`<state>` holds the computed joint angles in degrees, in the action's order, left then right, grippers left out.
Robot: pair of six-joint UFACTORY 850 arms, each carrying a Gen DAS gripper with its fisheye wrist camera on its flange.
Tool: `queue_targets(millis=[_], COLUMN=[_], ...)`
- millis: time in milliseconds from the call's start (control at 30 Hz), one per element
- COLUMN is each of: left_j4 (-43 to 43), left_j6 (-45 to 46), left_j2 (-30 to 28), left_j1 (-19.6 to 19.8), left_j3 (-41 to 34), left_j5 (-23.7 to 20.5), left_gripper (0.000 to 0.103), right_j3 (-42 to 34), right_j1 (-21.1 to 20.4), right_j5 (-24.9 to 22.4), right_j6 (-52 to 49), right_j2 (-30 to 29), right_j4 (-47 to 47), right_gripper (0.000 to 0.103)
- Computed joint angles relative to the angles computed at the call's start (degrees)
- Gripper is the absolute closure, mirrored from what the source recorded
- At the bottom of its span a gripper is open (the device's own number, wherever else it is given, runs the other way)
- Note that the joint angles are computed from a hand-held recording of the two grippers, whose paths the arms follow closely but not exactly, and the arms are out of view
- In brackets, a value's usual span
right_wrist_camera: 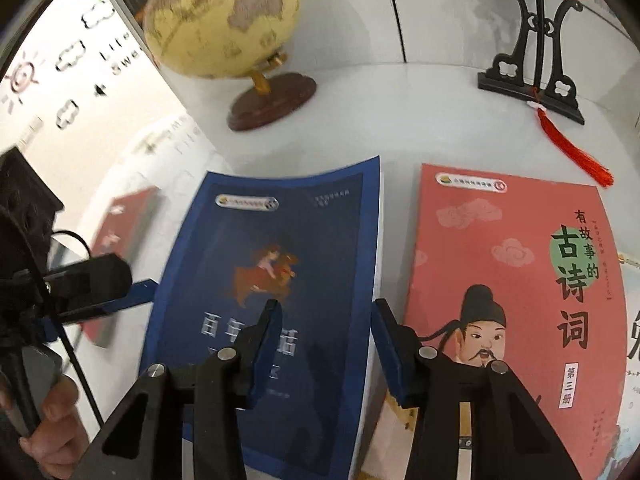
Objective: Organize books
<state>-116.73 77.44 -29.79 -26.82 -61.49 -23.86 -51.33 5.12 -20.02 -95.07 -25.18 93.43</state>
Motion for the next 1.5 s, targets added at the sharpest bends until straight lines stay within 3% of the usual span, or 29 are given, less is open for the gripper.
queue_targets(millis=[233,333,533,733,867,933,1100,1167,1233,1267,1333,1500], left_j4=[-10.0,-8.1,-7.9,-7.3,-7.1,-8.1,-5.2,-3.2,-4.2,-4.4,-3.1,1.9], left_j6=[7.9,7.0,7.0,7.9,7.4,7.7,3.6,1.3,1.6,1.7,0.3,-2.3], left_j2=[2.8,2.2,2.5,2.7,1.8,1.5,-0.1,-0.8,-1.1,-1.4,-1.8,-2.4], left_j1=[1.5,0.7,0.6,0.3,0.5,0.8,1.5,1.6,1.5,2.0,2.6,1.7], left_j3=[4.0,2.7,3.0,2.2,2.2,2.6,2.2,1.9,2.1,2.5,2.5,1.1], left_j5=[-3.5,-0.1,0.0,-0.7,0.8,0.7,-1.0,-2.1,-2.0,-4.4,-7.1,-5.0], left_gripper=[0.002,0.002,0.002,0.002,0.002,0.002,0.002,0.002,0.003,0.007,0.007,0.007], right_j3=[-0.9,-0.8,0.2,1.8,1.3,1.7,-1.3,-1.9,-1.8,-1.6,-1.9,-2.1], right_j1=[1.7,1.5,5.0,3.9,4.2,3.4,-0.8,-0.6,0.9,1.9,2.6,2.4], right_j5=[-0.1,-1.9,5.8,2.0,4.0,1.9,-13.4,-16.0,-16.1,-14.4,-12.9,-12.7], right_j6=[4.8,6.2,2.8,-1.9,1.8,0.7,10.5,12.7,12.7,12.8,14.4,14.4], right_j2=[-1.4,-2.3,-0.5,2.3,1.6,1.8,-1.4,-2.6,-2.4,-1.9,-2.0,-2.7], right_j4=[-4.7,-4.4,-3.2,1.8,-1.9,-0.8,-6.8,-8.3,-9.2,-9.1,-9.8,-10.3], right_gripper=[0.058,0.058,0.058,0.065,0.065,0.065,0.065,0.066,0.072,0.076,0.094,0.098])
